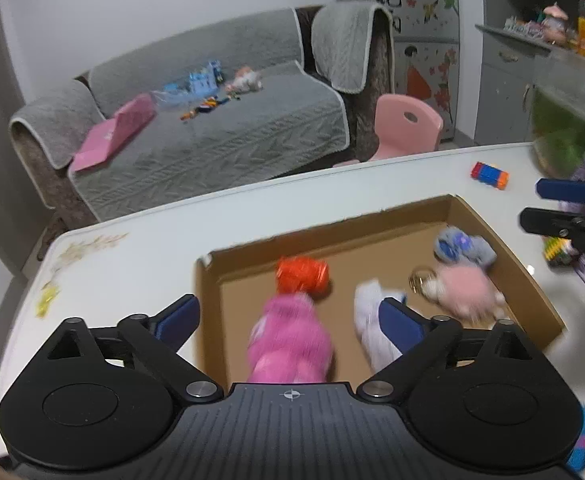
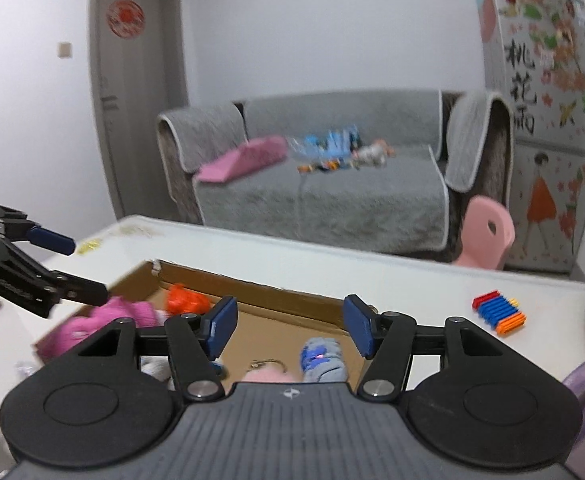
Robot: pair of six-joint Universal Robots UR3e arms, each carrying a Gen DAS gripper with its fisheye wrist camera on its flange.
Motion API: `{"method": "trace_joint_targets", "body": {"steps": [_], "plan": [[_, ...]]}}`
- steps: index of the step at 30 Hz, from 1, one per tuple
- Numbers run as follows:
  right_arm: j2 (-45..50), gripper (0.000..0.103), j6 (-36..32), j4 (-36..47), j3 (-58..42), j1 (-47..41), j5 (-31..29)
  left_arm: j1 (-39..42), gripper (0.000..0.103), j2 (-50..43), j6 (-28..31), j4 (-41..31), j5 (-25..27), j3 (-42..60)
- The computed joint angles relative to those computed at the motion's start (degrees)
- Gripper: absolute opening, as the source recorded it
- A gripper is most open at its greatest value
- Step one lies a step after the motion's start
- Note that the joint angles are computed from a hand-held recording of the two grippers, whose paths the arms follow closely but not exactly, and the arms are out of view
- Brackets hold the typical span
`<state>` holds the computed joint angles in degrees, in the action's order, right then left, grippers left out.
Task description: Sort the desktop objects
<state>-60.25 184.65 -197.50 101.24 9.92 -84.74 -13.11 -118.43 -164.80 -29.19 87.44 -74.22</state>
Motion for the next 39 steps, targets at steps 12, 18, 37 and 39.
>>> {"method": "trace_joint_targets", "body": {"steps": [12, 18, 37, 39], "plan": [[-7.2, 0.083, -5.5, -19.9, 28.4, 1.1, 6.5, 13.0, 0.102, 26.0, 5.4, 18.2, -7.3, -48.3], [-6.3, 0.094, -5.3, -22.8, 33.1, 3.2, 5.9, 18.3, 0.102, 28.7, 6.1, 22.2, -11.0, -59.2], [-3.1, 0.098, -14.2, -20.2, 33.9, 5.1, 5.6, 13.1, 0.102, 13.0, -2.4, 21.5, -3.9, -43.4], [-3.4, 0.099, -14.0, -19.1, 33.6, 5.0, 5.9, 12.2, 0.102, 11.5, -2.7, 21.5, -2.1, -41.9]]}}
